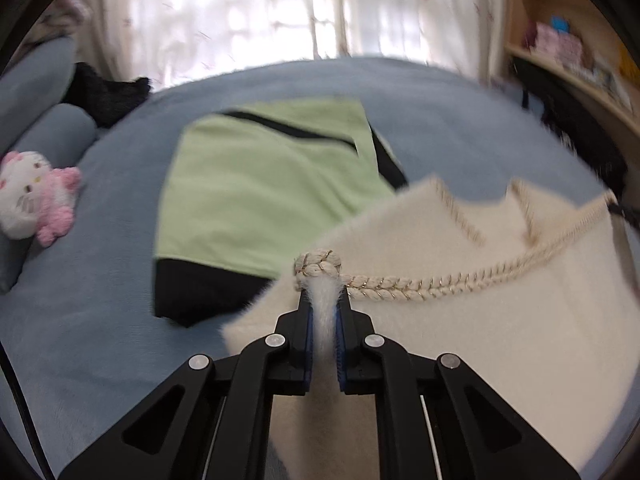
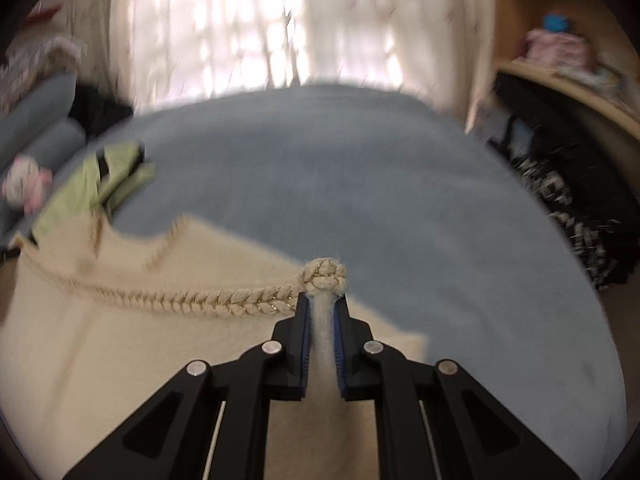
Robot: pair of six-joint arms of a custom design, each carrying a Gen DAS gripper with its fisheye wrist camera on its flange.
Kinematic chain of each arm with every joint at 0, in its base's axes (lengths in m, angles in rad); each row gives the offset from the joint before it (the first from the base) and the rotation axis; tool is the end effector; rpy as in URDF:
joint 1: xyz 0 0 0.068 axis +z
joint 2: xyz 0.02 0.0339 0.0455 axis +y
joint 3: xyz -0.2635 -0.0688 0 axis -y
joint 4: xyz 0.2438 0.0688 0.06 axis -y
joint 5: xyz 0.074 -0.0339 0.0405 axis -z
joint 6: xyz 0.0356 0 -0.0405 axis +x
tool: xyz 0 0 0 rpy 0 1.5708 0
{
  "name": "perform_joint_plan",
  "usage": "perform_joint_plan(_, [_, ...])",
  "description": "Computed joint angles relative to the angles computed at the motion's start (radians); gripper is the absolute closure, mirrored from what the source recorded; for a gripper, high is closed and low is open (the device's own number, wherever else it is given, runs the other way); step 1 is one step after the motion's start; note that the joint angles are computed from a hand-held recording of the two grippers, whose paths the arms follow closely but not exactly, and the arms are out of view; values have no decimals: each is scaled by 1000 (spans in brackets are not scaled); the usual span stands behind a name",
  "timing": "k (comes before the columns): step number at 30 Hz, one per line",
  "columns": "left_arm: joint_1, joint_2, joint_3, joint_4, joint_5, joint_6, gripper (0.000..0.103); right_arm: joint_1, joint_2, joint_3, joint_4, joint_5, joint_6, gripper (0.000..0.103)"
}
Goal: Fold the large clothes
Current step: 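Carry the hem over the body toward the collar with both grippers, then lower the hem onto the collar and open both grippers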
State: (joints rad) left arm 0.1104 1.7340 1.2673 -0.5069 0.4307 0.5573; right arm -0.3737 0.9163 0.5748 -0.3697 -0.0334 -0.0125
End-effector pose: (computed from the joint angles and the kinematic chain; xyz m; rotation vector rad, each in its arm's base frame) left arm 0.3667 0.0257 0.2294 0.6986 2.3353 -0.2573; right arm 0.1796 -0.0691 0.2259 0.3935 2.2528 -0.1637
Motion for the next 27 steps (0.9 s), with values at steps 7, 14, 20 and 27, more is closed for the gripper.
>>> perform_joint_plan(7, [-10, -65, 49, 15, 22, -187, 97, 3, -74, 69, -18, 107, 128, 94])
perform_joint_plan(14, [-116, 42, 63, 179, -147, -341, 97, 81, 166, 125, 129, 251, 161, 94])
perform_joint_plan(20, [-137, 198, 60, 253, -249, -354, 97, 88, 452, 175, 162, 280, 170, 94])
perform_joint_plan(27, [-142, 255, 76, 254, -270, -345, 95, 25, 561, 206, 113, 207, 197, 94])
